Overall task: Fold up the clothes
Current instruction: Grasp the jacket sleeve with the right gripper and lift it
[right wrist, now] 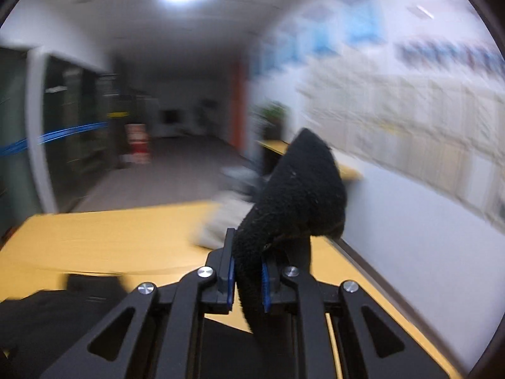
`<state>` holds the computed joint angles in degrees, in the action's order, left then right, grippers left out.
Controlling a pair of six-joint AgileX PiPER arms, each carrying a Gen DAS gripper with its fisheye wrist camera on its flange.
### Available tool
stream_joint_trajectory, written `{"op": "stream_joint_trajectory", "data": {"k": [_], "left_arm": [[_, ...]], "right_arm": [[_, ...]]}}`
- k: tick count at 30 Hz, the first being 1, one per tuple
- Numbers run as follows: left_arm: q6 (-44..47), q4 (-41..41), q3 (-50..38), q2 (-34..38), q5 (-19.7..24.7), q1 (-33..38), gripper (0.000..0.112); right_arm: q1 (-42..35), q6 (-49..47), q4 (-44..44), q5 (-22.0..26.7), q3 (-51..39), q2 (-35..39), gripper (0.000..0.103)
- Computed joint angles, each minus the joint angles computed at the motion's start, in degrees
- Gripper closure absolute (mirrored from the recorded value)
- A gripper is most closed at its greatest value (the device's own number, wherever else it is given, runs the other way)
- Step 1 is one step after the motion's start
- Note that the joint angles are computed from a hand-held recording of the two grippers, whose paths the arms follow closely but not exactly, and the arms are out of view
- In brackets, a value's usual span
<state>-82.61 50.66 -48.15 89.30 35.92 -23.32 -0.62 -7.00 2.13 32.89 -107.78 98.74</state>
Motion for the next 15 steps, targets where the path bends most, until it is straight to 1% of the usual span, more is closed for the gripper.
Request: {"op": "stream_joint_trajectory", "data": {"k": [2,4,5,6,8,9,10,11,12,15], "left_arm": [[-0.5,0.3,1.9,-1.8,-0.5,0.7,0.009],[-0.7,0.6,4.2,-4.2,-0.6,1.6,0.009],[-0.7,0.6,5.4,-5.4,-0.8,2.2,0.009],[-0.6,0.6,6.4,-6.4,-1.1,2.9,0.009],[-0.2,0.3,8.9,-9.1,-2.1,4.9,0.009],[-0.3,0.4,10.4,-10.5,-2.7,6.1,0.009],[-0.3,0.5,11.9,-11.9,-3.3,7.4,0.009],[-0.3,0.6,13.4,-13.4,-3.9,8.7,0.009],[-0.1,0.5,14.9,-14.8,-4.5,10.2,0.009],[2.4,-1.4,18.0,-17.9,-6.4,14.7,0.009]], "right_arm": [[10.2,3.1,-4.9,0.3,-3.0,2.5,0.09],[19.4,4.0,-7.7,2.6,-10.6,8.1,0.09],[23.3,3.6,-8.0,3.1,-13.0,10.3,0.09],[26.7,3.4,-8.1,2.8,-13.2,11.3,0.09],[32.4,0.4,-5.2,2.5,-14.4,14.8,0.09],[34.2,-1.1,-3.2,1.9,-12.9,15.0,0.09],[35.9,-2.9,-0.9,2.8,-13.7,16.8,0.09],[38.5,-2.6,-0.8,3.8,-14.1,17.9,0.09],[40.8,-2.3,-1.1,4.0,-12.1,17.9,0.09],[46.5,-2.1,-2.7,2.8,-5.4,18.1,0.09]]}}
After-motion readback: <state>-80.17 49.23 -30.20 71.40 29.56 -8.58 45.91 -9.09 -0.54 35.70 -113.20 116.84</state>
